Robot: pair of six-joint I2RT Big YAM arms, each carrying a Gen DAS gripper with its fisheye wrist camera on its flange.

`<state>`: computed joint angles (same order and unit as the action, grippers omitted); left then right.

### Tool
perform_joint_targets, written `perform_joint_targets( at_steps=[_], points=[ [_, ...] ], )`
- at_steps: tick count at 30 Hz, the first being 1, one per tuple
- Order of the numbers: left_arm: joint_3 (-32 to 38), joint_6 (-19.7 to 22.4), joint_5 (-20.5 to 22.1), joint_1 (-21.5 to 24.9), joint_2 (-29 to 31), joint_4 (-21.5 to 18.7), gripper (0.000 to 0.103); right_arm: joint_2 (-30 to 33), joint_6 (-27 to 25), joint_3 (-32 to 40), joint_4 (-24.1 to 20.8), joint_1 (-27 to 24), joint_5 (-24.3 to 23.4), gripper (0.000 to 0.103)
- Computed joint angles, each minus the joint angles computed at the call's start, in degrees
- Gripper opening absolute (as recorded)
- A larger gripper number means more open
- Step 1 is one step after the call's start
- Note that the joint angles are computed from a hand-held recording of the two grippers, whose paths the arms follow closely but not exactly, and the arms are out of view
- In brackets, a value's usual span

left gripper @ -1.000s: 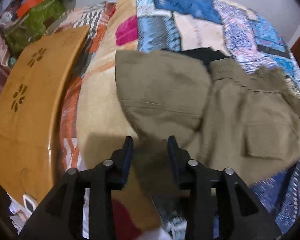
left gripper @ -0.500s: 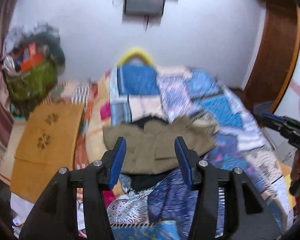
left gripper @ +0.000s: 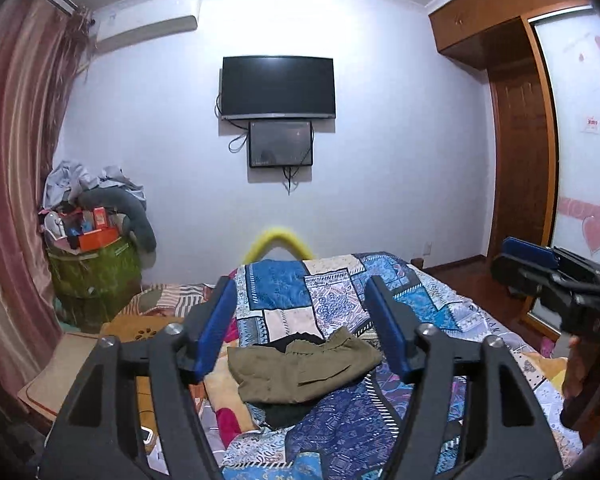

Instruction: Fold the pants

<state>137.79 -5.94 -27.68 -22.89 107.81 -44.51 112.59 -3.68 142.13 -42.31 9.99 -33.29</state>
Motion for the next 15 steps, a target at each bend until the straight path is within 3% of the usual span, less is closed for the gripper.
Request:
perform_joint_targets(
  at_steps=[2, 6, 8, 12, 15],
  points=[
    [-3.63, -2.01, 0.26, -0.23, -2.12, 1.69, 0.084, -2.37, 1.44, -4.93, 3.58, 0.01, 1.00, 0.079],
    [-9.41, -5.10, -0.37, -0.24, -5.19, 5.11, 0.102, -5.13, 4.08, -10.28, 7.34, 0.04, 3.86, 0.093],
    [-11.07, -5.45, -1.31, -0.61, -6.21, 5.96, 0.102, -6.08, 4.27, -11.79, 8.52, 0.06, 5.04, 0.101],
    [-11.47, -5.86, -1.49, -0.62, -6.51, 5.76, 0.102, -5.76, 4.04, -10.79, 7.87, 0.14, 6.89, 0.103],
    [-11.79, -5.39, -2.08, -0.74, -6.69, 6.14, 0.103, -8.13, 4.48, -14.93, 9.81, -0.02, 6.87, 0.103]
  ],
)
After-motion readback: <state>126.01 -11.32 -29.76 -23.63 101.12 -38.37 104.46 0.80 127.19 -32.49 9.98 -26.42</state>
